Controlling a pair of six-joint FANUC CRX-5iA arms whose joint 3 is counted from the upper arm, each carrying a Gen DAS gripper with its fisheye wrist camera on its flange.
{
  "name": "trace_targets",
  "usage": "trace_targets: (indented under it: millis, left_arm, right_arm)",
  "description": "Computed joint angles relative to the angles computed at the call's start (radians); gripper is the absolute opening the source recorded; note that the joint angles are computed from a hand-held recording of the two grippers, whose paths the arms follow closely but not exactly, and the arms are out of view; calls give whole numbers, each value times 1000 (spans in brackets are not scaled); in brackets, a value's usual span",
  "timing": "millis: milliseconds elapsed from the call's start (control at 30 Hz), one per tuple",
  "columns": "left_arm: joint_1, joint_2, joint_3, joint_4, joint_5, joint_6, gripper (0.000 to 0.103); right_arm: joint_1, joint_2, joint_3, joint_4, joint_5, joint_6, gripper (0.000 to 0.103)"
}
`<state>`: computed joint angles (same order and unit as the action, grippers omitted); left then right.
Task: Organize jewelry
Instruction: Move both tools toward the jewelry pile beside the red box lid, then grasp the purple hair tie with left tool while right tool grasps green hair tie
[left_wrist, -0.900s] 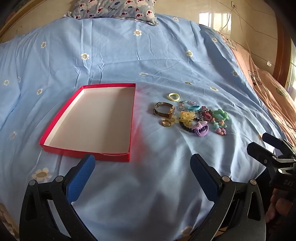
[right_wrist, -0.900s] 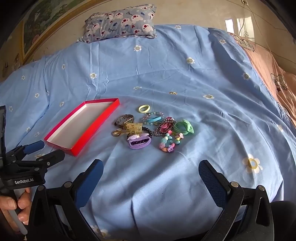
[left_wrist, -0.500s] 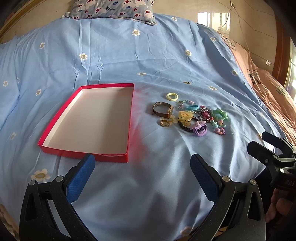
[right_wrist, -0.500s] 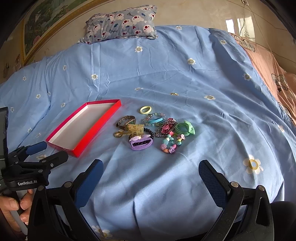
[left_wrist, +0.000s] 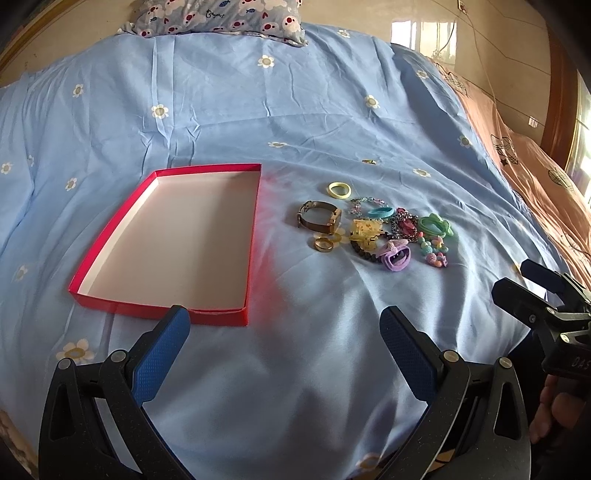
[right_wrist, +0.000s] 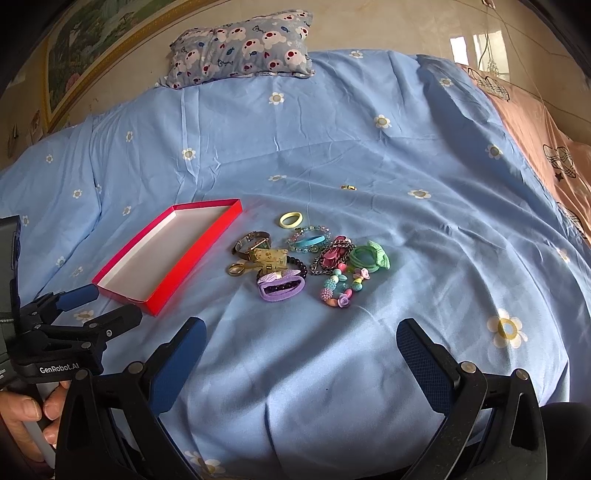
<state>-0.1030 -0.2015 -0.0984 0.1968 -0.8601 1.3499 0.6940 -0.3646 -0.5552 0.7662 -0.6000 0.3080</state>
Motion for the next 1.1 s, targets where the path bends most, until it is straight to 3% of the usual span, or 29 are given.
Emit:
trace_targets:
  millis: [200, 233, 433, 600, 833, 1100]
  left_arm:
    - [-17, 18, 14, -19, 5, -6, 103]
    - [-15, 37, 47, -24, -49, -5, 103]
    - [-13, 82, 88, 12, -100, -42, 103]
    - [-16, 114, 83, 93, -64, -111, 98]
    - [-42, 198, 144, 135, -91, -159, 84]
    - [-77, 299, 239, 147, -130, -170, 73]
  right_arm:
    - [-3, 3, 5, -18, 2, 11, 103]
    - [-5, 6, 10, -30, 3, 22, 103]
    - [-33, 21, 27, -93, 17, 80, 102]
    - [-72, 44, 60, -171, 19, 141, 100]
    - [-124, 95, 133, -310, -8, 255, 75]
    - [-191, 165, 222, -411, -17, 345, 61]
